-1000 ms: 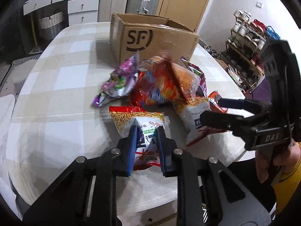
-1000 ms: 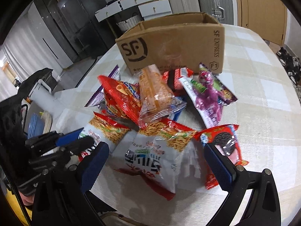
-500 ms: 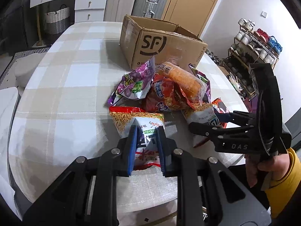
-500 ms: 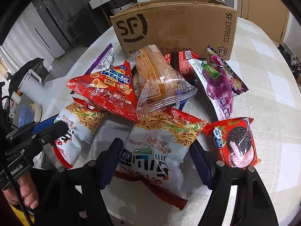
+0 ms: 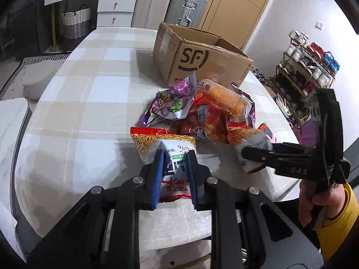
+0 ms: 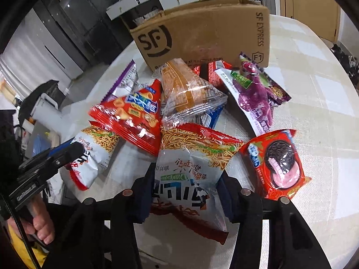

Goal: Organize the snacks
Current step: 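Lift both noodle bags and carry them over the cardboard box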

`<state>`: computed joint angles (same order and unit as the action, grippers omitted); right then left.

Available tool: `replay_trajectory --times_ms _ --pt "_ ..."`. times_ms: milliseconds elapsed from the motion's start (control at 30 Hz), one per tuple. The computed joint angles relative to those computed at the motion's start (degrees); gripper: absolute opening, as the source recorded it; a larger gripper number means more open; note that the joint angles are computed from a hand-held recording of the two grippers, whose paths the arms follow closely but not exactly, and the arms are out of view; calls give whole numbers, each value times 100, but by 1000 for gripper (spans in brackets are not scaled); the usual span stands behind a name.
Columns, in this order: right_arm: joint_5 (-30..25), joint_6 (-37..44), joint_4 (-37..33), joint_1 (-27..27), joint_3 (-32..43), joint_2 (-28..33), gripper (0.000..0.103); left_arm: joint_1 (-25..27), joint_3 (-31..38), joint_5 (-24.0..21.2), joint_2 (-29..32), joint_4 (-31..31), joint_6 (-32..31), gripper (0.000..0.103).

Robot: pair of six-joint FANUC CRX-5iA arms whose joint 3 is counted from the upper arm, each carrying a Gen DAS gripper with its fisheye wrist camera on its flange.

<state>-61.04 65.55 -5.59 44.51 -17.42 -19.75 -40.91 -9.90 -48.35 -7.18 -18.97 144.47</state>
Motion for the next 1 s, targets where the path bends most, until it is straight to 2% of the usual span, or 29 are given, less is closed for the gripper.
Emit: replay_trajectory --times_ms 200,367,600,800,1000 --pt "40 7 -234 -300 -81 -310 50 -33 -113 52 -146 -62 142 18" --pt "66 391 -919 -851 -19 -596 50 -64 -163 97 -243 -128 232 18" --pt "267 465 -1182 -1078 -181 -1107 50 -334 -92 35 -386 -597 641 18" --pt "532 636 -1190 -1036 -120 -1187 50 -544 48 -44 -452 -947 945 18" --pt "642 787 -1281 -986 26 -1172 50 -702 327 -138 -397 -1196 985 18"
